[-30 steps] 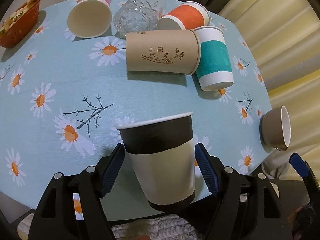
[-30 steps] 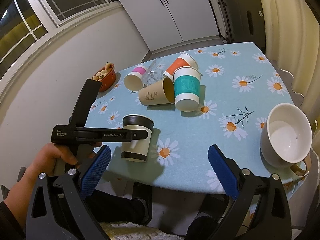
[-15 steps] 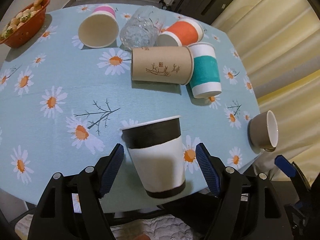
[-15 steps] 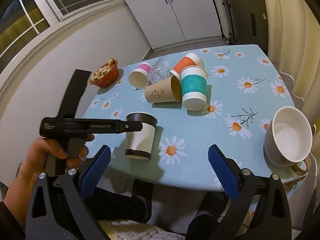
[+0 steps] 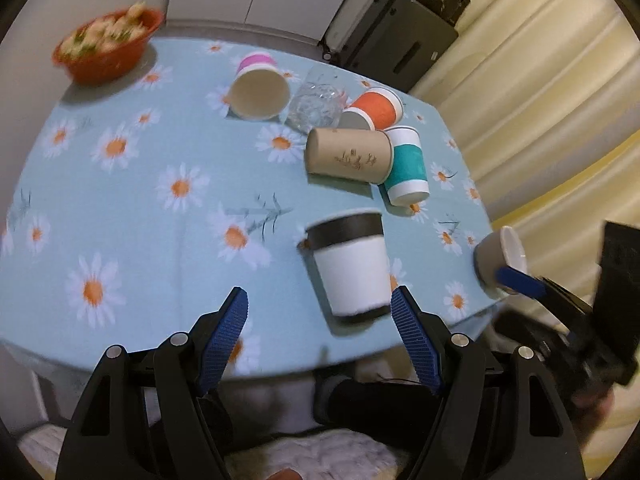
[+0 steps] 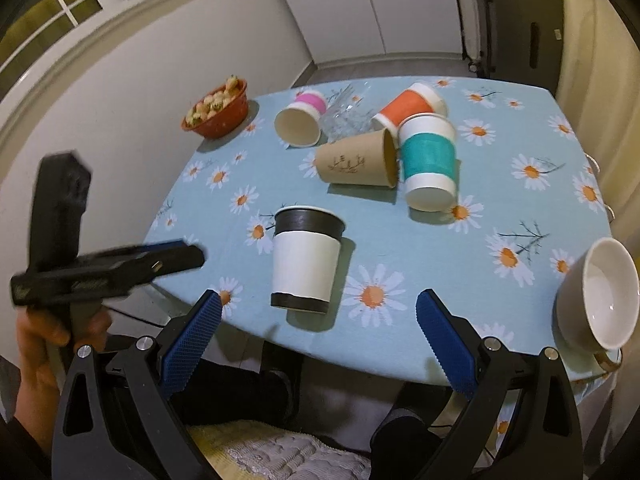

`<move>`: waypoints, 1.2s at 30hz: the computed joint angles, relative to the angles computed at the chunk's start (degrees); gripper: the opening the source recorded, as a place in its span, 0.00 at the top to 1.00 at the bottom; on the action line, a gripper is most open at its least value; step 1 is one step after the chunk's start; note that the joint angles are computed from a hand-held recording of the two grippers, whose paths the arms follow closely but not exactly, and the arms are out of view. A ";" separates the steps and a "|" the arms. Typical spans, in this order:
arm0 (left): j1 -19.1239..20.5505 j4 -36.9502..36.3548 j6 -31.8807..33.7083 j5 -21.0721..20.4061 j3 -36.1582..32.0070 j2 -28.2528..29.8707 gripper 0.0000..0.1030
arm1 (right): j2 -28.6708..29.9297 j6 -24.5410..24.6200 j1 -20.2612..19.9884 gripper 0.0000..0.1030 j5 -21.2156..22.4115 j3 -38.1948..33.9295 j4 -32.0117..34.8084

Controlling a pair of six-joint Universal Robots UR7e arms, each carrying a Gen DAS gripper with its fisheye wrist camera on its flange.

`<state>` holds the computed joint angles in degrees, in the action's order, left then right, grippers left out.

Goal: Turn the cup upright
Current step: 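Lift the black-and-white cup with the right gripper and rotate it upright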

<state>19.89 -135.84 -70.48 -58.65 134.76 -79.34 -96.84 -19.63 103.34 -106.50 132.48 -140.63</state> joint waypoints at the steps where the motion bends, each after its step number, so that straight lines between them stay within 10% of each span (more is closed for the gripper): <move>1: -0.44 -1.67 -0.93 -0.73 1.71 -1.44 0.30 | 1.35 0.36 0.61 0.06 -0.97 -0.42 0.01; 17: -11.07 -6.21 -12.60 3.70 15.13 -12.32 0.30 | 20.14 10.29 2.30 0.06 -6.13 -10.15 8.40; 36: -10.49 -12.06 -12.38 2.64 19.07 -11.88 0.30 | 27.64 14.08 3.02 0.35 -13.16 -14.89 11.91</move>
<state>9.41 -147.90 -82.86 -56.01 153.83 -91.22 -69.21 -5.55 106.36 -119.65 117.59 -128.72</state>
